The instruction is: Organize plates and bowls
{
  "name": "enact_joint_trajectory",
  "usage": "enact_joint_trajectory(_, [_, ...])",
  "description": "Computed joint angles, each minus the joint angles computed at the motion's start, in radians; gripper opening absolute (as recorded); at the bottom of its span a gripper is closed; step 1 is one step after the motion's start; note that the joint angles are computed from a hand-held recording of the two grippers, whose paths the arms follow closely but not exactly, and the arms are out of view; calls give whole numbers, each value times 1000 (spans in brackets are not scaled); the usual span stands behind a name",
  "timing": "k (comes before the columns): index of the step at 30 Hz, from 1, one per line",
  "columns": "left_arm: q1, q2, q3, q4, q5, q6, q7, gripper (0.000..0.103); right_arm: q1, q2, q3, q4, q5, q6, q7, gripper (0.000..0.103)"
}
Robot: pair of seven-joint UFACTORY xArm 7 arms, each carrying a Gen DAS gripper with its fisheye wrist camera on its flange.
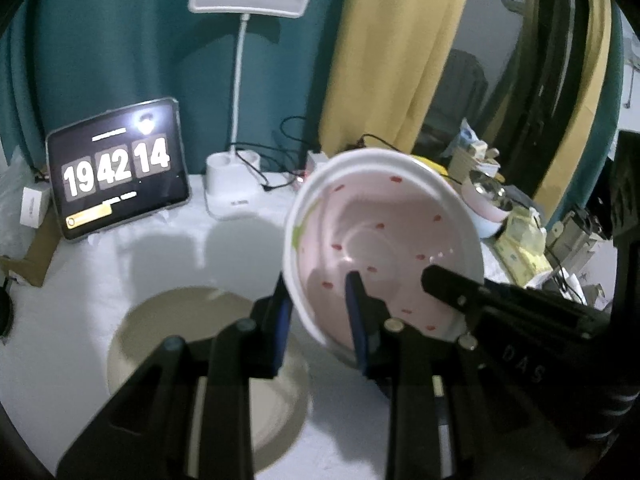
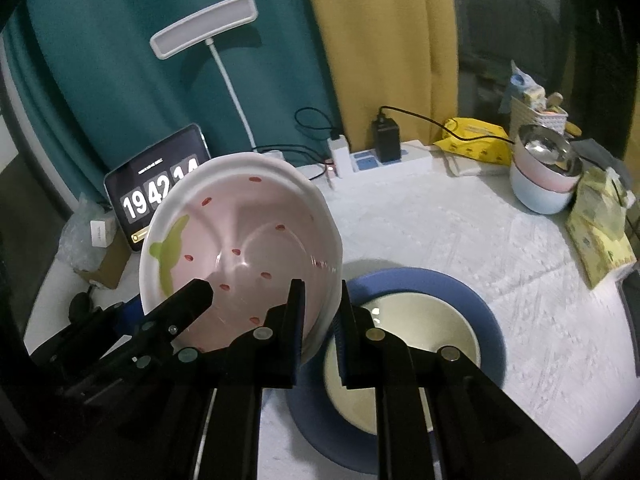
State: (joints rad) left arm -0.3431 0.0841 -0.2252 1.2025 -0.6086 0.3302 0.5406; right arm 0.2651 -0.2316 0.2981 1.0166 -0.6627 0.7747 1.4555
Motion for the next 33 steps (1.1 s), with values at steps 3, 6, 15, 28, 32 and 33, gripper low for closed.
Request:
enact_joint_trajectory(3, [-14,-12,-7,-21,13,-10,-12,27,1,-44,0,-43,14,6,4,15])
enact_joint_trajectory(6, [-31,-20,-13,-42,28,-15,-23,27,-8,-90,4,-90,37,4,8,15])
enact_joint_trajectory(15, [-77,-30,-24,-86,59,-21,-52,27,-45,-213,32,-218,113,-5,-2,14])
enact_joint_trajectory(28, [-108,3,-30,-96,199,-27,-170,27,-87,-278,39,-329,206,-73,-64,15])
enact_joint_trajectory(32, [-109,15,-33,-94,243,-22,-204,27,-89,-277,29,-346,236,-90,-95,15])
enact_joint_trajectory(33, [-110,18,-32,-93,256,-21,-212,27,-87,-276,23,-351,247,-97,-107,15])
